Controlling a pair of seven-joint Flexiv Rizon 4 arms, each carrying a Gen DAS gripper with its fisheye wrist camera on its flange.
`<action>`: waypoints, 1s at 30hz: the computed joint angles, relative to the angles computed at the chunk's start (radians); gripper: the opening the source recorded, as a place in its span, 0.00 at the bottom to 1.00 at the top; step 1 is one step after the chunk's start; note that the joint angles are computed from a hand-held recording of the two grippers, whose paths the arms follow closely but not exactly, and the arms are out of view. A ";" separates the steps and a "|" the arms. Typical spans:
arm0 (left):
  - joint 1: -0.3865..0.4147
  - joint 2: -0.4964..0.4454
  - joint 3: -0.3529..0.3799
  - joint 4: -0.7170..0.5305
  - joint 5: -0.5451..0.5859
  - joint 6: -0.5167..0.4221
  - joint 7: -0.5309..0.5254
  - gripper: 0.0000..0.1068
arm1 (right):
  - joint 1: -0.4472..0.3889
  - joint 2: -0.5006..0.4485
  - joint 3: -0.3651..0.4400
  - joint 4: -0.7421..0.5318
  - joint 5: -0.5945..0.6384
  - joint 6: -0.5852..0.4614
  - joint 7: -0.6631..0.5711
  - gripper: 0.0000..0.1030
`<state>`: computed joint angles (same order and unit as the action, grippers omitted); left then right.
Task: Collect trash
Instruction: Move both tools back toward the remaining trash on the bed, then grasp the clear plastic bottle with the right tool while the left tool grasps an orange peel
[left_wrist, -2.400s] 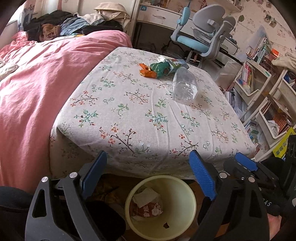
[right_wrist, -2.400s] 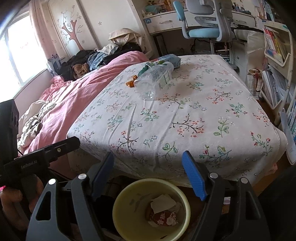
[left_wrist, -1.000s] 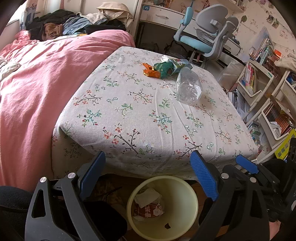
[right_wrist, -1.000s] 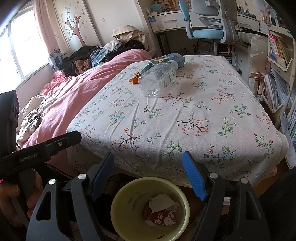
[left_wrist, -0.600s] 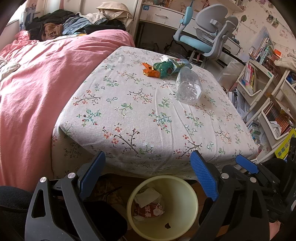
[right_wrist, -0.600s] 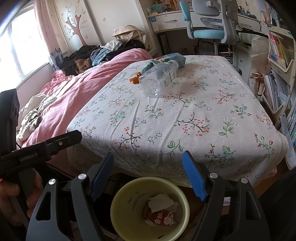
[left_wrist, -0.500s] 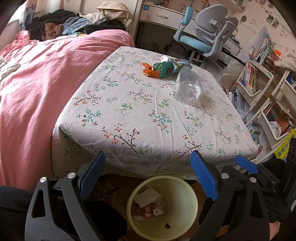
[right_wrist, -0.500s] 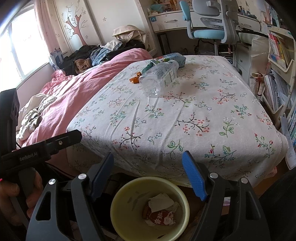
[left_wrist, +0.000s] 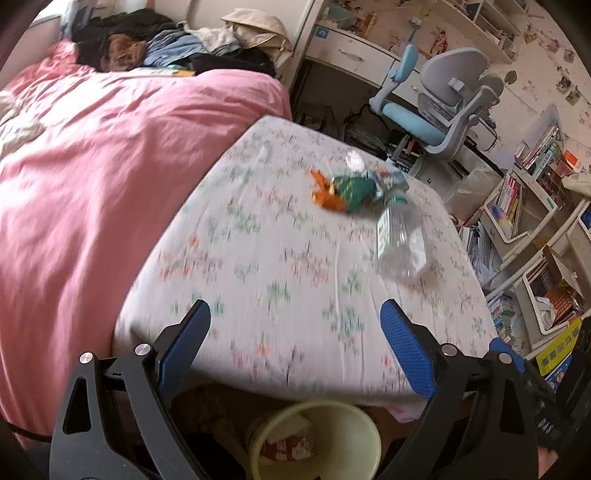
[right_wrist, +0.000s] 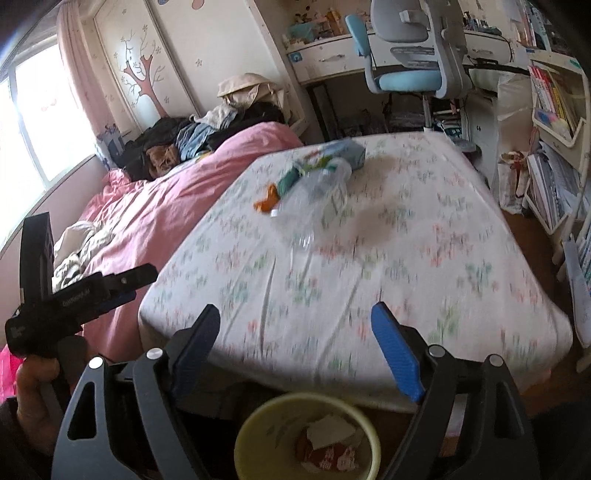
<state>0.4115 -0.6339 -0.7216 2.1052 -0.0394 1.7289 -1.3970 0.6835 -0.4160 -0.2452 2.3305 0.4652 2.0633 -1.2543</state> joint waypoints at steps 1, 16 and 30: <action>-0.011 -0.005 0.007 -0.028 -0.004 -0.023 0.008 0.84 | -0.033 -0.002 0.008 -0.023 -0.027 -0.020 0.004 0.79; -0.395 -0.168 0.351 -0.531 -0.155 -0.380 0.185 0.84 | -0.275 -0.195 0.053 -0.356 -0.379 -0.270 0.214 0.79; -0.591 -0.364 0.518 -0.885 -0.247 -0.538 0.294 0.84 | -0.554 -0.139 0.230 -0.351 -0.648 -0.473 0.135 0.55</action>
